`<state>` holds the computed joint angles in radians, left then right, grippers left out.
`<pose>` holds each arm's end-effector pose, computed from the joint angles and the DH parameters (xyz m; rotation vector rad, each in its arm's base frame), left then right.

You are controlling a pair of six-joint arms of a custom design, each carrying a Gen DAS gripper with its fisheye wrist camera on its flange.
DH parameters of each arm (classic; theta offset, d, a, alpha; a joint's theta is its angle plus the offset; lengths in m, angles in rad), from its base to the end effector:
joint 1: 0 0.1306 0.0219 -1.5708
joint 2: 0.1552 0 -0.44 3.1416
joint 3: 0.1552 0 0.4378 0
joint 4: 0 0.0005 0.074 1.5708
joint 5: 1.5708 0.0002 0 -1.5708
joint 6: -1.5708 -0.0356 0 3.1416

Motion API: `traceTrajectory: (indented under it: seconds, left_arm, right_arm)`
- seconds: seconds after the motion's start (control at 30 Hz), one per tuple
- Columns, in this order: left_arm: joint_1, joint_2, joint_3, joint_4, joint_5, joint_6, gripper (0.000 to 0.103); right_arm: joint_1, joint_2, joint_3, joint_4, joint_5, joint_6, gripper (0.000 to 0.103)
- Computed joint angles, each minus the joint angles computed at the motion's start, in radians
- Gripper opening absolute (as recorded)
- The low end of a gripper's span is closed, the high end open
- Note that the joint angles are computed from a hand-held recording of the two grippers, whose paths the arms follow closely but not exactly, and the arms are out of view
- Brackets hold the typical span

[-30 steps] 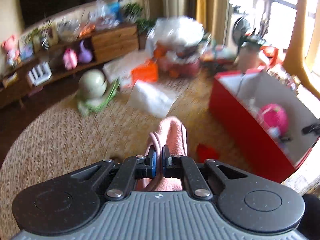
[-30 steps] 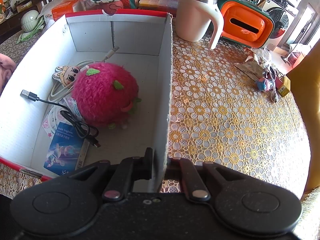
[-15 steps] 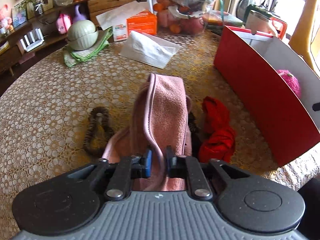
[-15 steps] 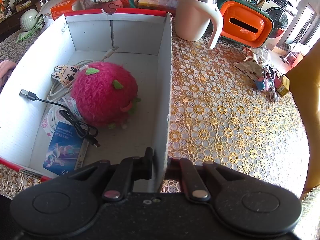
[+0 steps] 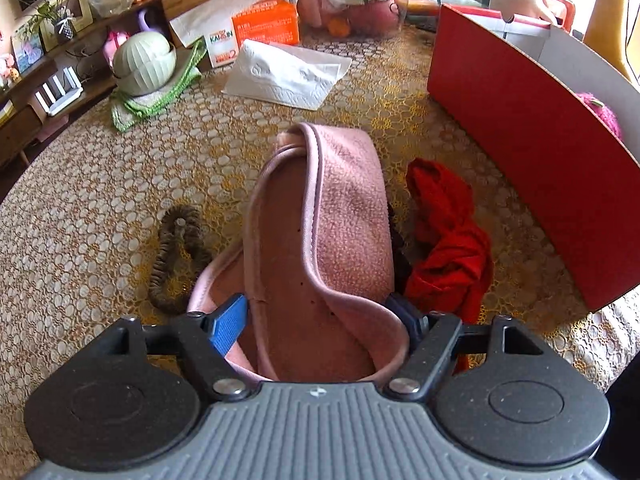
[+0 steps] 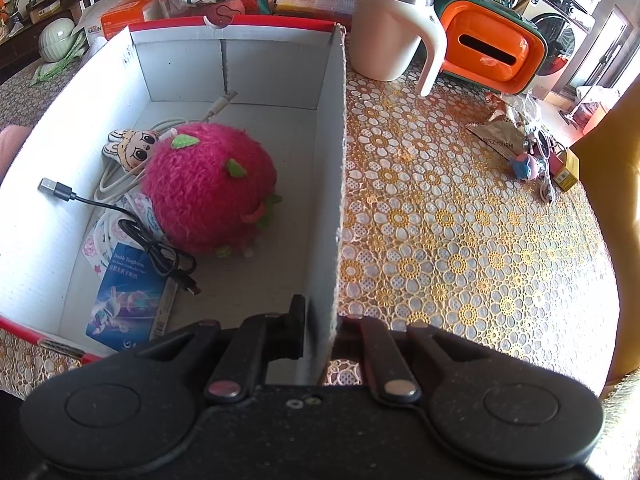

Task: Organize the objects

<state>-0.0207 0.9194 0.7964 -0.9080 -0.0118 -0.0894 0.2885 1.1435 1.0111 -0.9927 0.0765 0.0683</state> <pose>0.3030 -0.0064 0.3697 0.1390 2.5985 0.0401 0.3697 0.1063 0.3977 -0.4544 2.6517 -0.0354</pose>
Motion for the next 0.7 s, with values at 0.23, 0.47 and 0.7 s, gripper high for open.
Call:
traceTrajectory:
  seconds: [0.23, 0.47, 0.7]
  left_arm:
    - [0.011, -0.005, 0.006, -0.022, 0.024, 0.023, 0.031]
    - [0.036, -0.046, 0.022, -0.015, 0.041, 0.062, 0.004]
    - [0.096, -0.114, 0.107, -0.022, 0.127, 0.087, 0.003]
  right_arm:
    - [0.0, 0.0, 0.0, 0.001, 0.0, -0.001, 0.009]
    - [0.001, 0.0, 0.0, 0.0, 0.0, -0.001, 0.009]
    - [0.001, 0.002, 0.003, 0.002, -0.002, 0.001, 0.009]
